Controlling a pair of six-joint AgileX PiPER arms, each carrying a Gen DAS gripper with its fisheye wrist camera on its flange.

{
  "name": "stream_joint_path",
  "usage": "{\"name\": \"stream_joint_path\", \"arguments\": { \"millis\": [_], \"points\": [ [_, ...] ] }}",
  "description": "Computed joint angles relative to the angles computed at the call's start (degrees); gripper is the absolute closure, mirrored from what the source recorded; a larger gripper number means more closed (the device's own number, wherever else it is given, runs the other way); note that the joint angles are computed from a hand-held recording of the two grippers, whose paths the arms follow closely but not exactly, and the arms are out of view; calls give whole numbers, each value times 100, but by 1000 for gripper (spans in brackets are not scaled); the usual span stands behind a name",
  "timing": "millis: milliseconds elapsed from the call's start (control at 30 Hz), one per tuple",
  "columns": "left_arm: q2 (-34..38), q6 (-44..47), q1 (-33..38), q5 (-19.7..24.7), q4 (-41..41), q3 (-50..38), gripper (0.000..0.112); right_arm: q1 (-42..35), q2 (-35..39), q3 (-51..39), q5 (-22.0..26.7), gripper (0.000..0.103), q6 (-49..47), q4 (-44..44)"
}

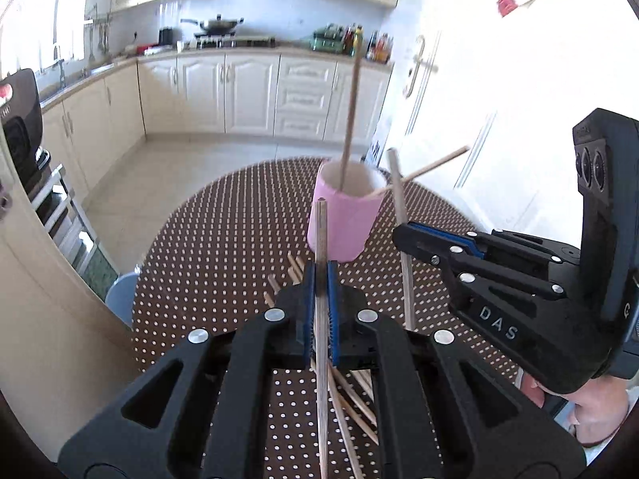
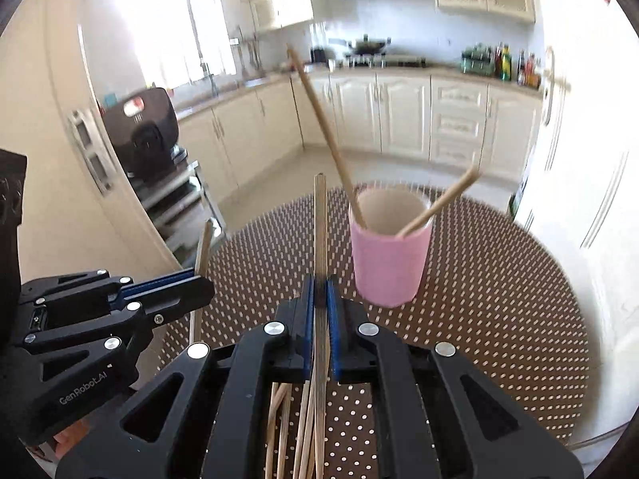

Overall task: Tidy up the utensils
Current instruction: 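Lift the chopstick with the right gripper and carry it over the pink cup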

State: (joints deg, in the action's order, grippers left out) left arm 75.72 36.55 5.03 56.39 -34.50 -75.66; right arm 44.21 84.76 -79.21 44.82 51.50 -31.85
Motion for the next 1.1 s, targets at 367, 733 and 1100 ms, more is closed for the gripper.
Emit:
{"name": "stream_joint_path", "arguments": {
  "millis": [367,733,1100],
  "points": [
    [-853,361,224,-378,-773,256,106,563,-417,145,55,98,996,-1461],
    [-940,50,-236,-1407,-936,215,106,933,-878,619,101,98,2312,-3122],
    [-520,-931,-680,-3015,-575,-18,106,1041,-750,1003,397,98,4284,-5615]
  ]
}}
